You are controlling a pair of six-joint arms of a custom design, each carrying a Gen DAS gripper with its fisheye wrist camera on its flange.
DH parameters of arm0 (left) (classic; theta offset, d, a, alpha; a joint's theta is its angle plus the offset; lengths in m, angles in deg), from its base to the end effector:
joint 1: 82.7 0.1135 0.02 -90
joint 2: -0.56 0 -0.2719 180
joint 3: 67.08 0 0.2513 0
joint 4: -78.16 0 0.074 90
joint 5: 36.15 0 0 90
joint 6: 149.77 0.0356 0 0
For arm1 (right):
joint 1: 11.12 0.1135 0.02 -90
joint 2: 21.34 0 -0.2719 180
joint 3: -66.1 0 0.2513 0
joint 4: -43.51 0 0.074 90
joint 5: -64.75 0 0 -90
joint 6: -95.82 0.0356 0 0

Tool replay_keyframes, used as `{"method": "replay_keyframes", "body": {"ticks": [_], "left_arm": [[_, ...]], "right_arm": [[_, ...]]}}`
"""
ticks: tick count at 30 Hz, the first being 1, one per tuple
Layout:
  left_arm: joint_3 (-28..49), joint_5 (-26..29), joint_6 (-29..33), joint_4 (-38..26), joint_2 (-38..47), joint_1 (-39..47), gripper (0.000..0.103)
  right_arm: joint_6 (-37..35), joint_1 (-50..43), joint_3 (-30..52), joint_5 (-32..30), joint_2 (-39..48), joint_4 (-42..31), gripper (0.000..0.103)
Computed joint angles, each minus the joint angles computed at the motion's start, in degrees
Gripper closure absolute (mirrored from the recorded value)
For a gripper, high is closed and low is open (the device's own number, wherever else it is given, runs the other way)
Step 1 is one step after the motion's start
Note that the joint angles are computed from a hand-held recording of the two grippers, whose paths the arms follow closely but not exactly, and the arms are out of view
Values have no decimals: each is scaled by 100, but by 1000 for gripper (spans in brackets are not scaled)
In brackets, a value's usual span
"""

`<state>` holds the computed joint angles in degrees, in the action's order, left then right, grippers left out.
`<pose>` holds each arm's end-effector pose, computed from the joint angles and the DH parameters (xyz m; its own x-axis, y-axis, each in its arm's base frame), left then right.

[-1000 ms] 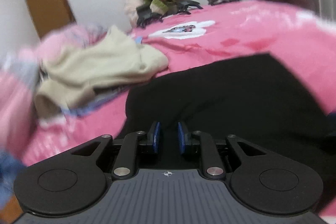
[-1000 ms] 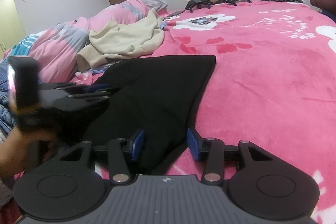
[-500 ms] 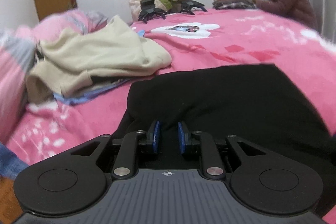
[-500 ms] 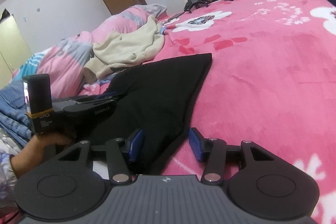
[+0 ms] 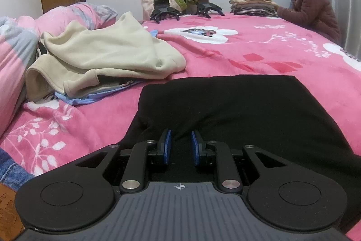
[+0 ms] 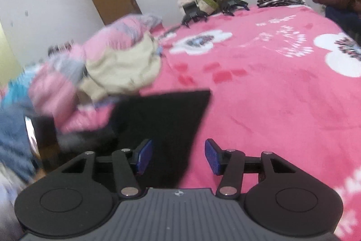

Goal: Fold clothes

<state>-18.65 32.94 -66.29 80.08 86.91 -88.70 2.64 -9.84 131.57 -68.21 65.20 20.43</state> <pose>0.2875 -0.0174 0.1674 -0.5593 -0.0479 -0.8276 -0.2547 0.9600 0.1166 0.3093 0.0312 0.2249 -0.6673 -0.0555 -0.7427 -0.5431 0.7188 0.4341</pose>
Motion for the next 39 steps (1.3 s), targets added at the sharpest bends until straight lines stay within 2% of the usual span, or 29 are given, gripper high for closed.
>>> {"method": "replay_keyframes", "body": {"ticks": [3, 8, 13, 16, 20, 24, 28, 34, 39], "left_arm": [[-23, 42, 5, 58, 7, 30, 84], [-69, 47, 7, 161, 15, 31, 84], [-100, 95, -6, 210, 3, 58, 84], [-126, 54, 8, 265, 11, 34, 84], [-122, 162, -32, 259, 0, 94, 84], [-122, 189, -44, 246, -11, 112, 84], [-107, 130, -52, 226, -4, 68, 84], [-93, 140, -65, 191, -9, 73, 83], [-116, 158, -44, 237, -5, 91, 83]], "right_arm": [[149, 331, 278, -37, 181, 48, 48], [-412, 885, 526, 573, 577, -51, 48], [-284, 864, 633, 662, 1015, -260, 48], [-313, 652, 392, 317, 1076, 55, 48], [-469, 621, 101, 436, 857, 191, 48], [-1116, 837, -235, 1357, 261, 33, 45], [-1388, 559, -542, 1100, -401, 202, 45], [-645, 765, 188, 1011, -130, 64, 43], [-532, 1299, 341, 1340, 185, 561, 42]]}}
